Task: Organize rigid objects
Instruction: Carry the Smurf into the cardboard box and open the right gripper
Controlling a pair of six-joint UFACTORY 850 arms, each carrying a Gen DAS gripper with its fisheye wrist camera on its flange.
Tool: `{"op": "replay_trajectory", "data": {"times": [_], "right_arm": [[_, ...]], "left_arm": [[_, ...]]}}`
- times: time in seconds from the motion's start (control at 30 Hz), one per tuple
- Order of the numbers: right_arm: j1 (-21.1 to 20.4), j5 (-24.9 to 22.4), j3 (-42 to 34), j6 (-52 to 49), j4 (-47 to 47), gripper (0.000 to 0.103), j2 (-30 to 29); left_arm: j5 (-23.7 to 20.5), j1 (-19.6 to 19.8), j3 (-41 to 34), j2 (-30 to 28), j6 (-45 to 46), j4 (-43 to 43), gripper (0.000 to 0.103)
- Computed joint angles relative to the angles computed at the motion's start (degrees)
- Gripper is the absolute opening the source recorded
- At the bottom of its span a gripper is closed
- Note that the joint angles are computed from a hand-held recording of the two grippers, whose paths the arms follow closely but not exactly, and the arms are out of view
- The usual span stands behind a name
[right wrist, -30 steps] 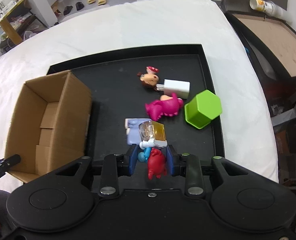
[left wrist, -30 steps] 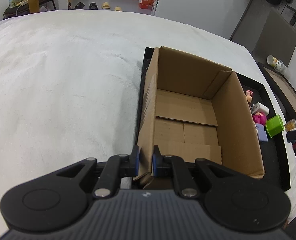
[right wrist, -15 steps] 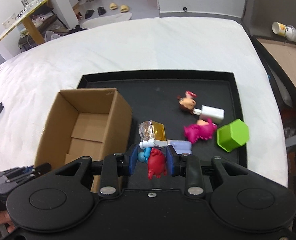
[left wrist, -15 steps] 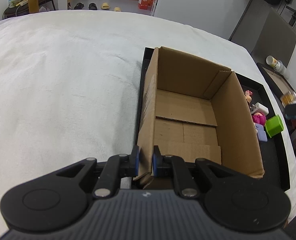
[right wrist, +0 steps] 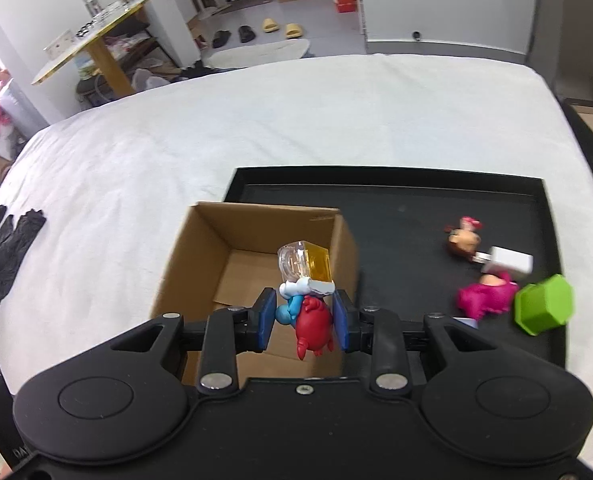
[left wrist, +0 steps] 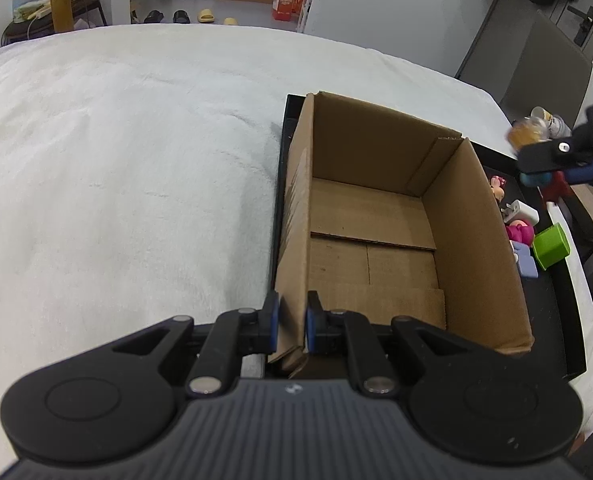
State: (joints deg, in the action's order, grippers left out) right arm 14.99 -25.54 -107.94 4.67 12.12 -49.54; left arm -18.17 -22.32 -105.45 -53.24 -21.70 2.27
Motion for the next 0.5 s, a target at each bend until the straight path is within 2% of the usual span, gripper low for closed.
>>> {"op": "replay_trajectory", "data": {"times": [0.13, 0.5], "right_arm": [[0.6, -1.2, -3.0, -1.8, 2.2, 0.03, -2.4], [2.5, -5.1, -11.7, 2.2, 0.7, 0.031, -8.8]], "left_arm": [[0.0, 0.3, -0.1, -0.2, 2.2, -2.6, 0.012], [0.2, 0.7, -0.1, -0.3, 5.7, -6.5, 0.013]]}}
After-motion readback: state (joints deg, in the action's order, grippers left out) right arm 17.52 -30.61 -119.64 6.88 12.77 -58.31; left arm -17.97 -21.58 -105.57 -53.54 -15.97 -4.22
